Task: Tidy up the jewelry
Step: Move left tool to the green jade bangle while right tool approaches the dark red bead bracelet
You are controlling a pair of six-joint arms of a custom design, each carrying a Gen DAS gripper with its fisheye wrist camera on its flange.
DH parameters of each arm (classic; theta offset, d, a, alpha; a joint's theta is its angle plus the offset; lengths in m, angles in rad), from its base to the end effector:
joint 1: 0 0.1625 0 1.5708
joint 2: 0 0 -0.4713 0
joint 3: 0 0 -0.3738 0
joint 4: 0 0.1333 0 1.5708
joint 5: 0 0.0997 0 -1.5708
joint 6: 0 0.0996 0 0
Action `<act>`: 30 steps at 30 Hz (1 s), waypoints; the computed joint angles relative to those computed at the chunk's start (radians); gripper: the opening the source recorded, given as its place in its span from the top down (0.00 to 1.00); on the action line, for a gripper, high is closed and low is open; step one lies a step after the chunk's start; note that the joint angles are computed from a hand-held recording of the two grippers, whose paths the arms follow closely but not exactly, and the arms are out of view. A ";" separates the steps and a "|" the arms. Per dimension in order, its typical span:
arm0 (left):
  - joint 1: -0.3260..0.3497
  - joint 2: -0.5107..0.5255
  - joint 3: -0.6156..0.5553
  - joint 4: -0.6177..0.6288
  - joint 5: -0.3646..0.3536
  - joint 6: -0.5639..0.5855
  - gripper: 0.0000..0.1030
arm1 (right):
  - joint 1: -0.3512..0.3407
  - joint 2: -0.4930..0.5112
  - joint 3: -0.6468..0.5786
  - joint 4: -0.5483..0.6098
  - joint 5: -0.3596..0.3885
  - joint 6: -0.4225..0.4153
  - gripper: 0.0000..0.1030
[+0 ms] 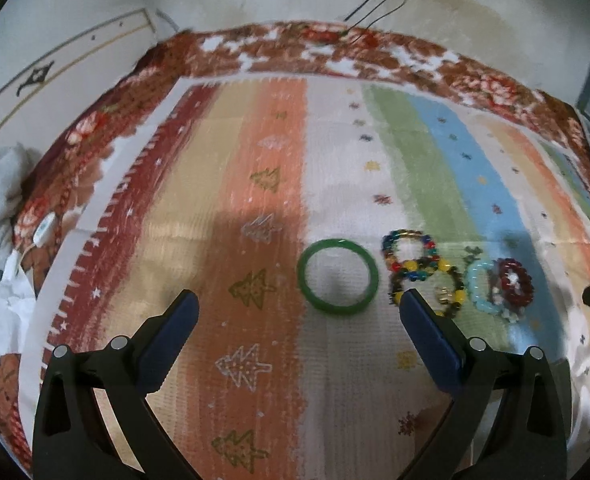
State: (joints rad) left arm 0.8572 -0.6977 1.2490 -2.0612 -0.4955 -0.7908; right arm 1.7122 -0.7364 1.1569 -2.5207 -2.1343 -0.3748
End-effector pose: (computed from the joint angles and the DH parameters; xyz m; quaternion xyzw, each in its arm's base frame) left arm -0.3411 -0.7314 0.2162 -0.0176 0.8585 -0.3306 0.3916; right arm 0.1947 -0.7995 0.3041 0.1663 -0.9150 0.2183 0.2958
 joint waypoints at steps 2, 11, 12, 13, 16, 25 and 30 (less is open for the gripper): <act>0.012 0.005 -0.018 0.007 -0.021 -0.010 0.05 | -0.002 0.022 -0.036 0.041 -0.015 0.009 0.04; 0.046 0.048 -0.090 0.015 -0.068 0.053 0.05 | -0.019 0.085 -0.162 0.189 -0.023 0.094 0.04; 0.051 0.054 -0.099 0.014 -0.073 0.062 0.05 | -0.022 0.093 -0.179 0.211 -0.025 0.108 0.04; 0.055 0.058 -0.106 0.010 -0.076 0.068 0.05 | -0.024 0.099 -0.194 0.232 -0.027 0.119 0.04; 0.064 0.066 -0.120 0.002 -0.084 0.081 0.05 | -0.026 0.117 -0.226 0.264 -0.048 0.128 0.04; 0.108 0.096 -0.194 0.038 -0.196 0.102 0.05 | -0.024 0.179 -0.327 0.356 -0.101 0.154 0.04; 0.126 0.110 -0.225 0.081 -0.214 0.088 0.08 | -0.028 0.206 -0.368 0.390 -0.123 0.170 0.04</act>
